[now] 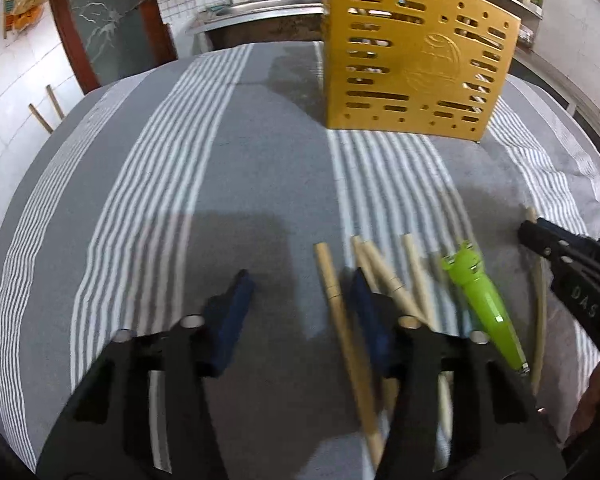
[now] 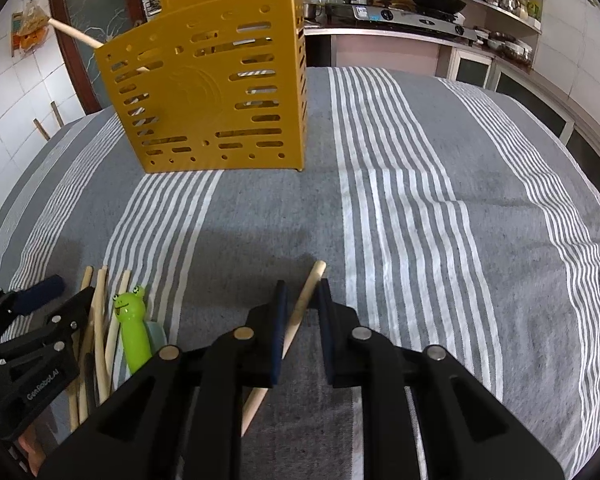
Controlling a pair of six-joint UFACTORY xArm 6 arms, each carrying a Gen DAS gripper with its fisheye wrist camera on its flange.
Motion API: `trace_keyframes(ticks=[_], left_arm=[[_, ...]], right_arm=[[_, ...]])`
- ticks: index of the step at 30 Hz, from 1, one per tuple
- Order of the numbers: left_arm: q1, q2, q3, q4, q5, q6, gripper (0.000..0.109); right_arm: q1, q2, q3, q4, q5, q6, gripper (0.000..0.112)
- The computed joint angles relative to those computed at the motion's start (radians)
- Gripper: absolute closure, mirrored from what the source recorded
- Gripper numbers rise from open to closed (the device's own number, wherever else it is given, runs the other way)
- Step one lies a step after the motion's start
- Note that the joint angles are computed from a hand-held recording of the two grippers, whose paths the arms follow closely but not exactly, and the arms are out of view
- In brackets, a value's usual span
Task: Organize utensils
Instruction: 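Lift the chopstick with the right gripper and drop it into the yellow holder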
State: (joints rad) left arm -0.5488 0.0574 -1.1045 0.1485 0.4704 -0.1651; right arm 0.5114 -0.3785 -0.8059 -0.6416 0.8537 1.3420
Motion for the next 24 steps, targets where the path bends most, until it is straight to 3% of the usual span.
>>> trace_keyframes(ticks=[4,8,17,24], left_arm=[[-0.010,0.026,-0.051,-0.044,0.050,0.013,0.083],[-0.014,0.056,-0.103,-0.090,0.090,0.028,0.102],[-0.009,0.034,-0.074,-0.187,0.044,0.043,0.104],[-0.013,-0.064,0.017,-0.224,-0.106,0.070,0.104]], right_arm=[[0.003,0.025,-0.034,0.020,0.034,0.006,0.099],[0.013,0.058,-0.071,0.018,0.066,0.019,0.100],[0.034,0.042,-0.070,-0.053,0.055,0.097,0.103],[0.081,-0.045,-0.065,-0.193,0.092,0.180,0.104]])
